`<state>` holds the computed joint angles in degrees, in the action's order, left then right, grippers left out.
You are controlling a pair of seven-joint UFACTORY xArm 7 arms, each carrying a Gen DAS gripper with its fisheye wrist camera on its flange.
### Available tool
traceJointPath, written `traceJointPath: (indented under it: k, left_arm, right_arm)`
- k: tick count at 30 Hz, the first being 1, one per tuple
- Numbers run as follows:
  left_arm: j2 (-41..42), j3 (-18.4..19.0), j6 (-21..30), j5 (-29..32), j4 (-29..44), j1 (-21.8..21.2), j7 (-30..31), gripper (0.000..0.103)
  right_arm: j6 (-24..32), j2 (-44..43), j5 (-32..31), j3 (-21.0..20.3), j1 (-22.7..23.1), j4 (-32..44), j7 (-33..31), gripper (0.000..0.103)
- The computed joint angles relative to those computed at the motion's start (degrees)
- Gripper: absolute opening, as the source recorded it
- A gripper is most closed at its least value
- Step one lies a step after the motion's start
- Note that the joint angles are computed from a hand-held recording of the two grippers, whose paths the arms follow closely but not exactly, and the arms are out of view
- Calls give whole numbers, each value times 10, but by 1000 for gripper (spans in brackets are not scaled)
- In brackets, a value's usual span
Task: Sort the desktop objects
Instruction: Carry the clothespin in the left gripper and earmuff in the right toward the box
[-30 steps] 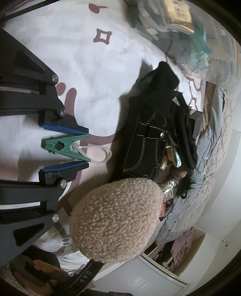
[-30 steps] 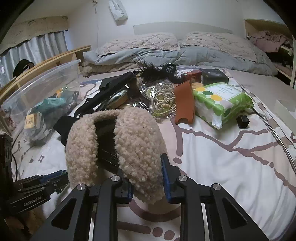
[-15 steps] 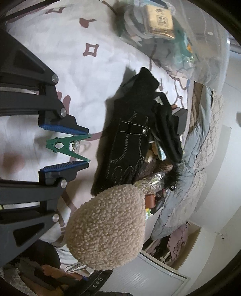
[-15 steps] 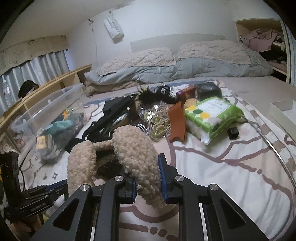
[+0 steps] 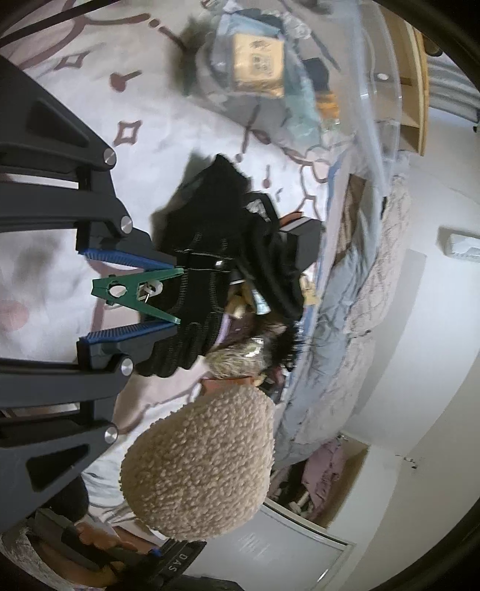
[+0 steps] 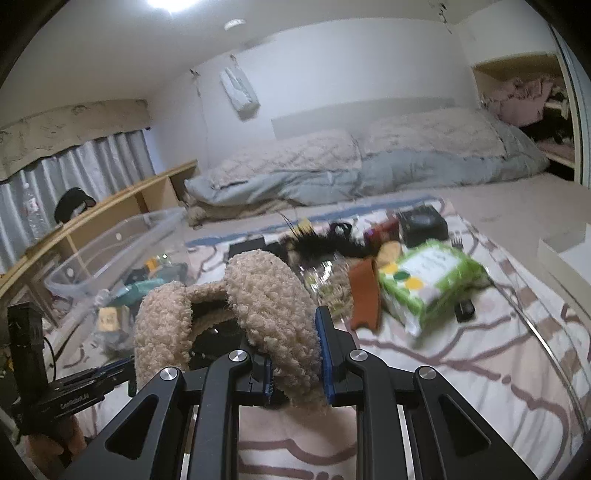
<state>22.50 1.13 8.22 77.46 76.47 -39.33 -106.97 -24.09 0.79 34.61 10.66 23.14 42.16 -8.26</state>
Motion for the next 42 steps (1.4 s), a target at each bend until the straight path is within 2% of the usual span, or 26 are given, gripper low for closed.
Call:
traceJointPath:
  k: [4,10,17,30,34,37,42]
  left_arm:
    - [-26,2,11,18,-2,8,-1,29]
    - [-63,-17,43,70,5,41,-21,29]
    - [-93,-45,84,74,15,83,12,29]
    - [-126,-54,126,53,21,138,86,29]
    - [-137,-54,138,36,20,152,114,29]
    - [-146,-53,147,22,18,164,137,29]
    - [-158,-55,156,6,9,180,162,29]
  right_arm:
    - [1,-6,-9,3,0,18,-12,21]
    - [7,0,-11,6,3,58,-36,21]
    - [23,16,-53,-3,12,116,-30,21]
    - [69,82,-206,-19,22,251,80,21]
    - [79,98,-236,-27,29,279,105,21]
    - [85,115,-267,-17,23,307,128,21]
    - [97,135,-287,-33,45,344,142,21]
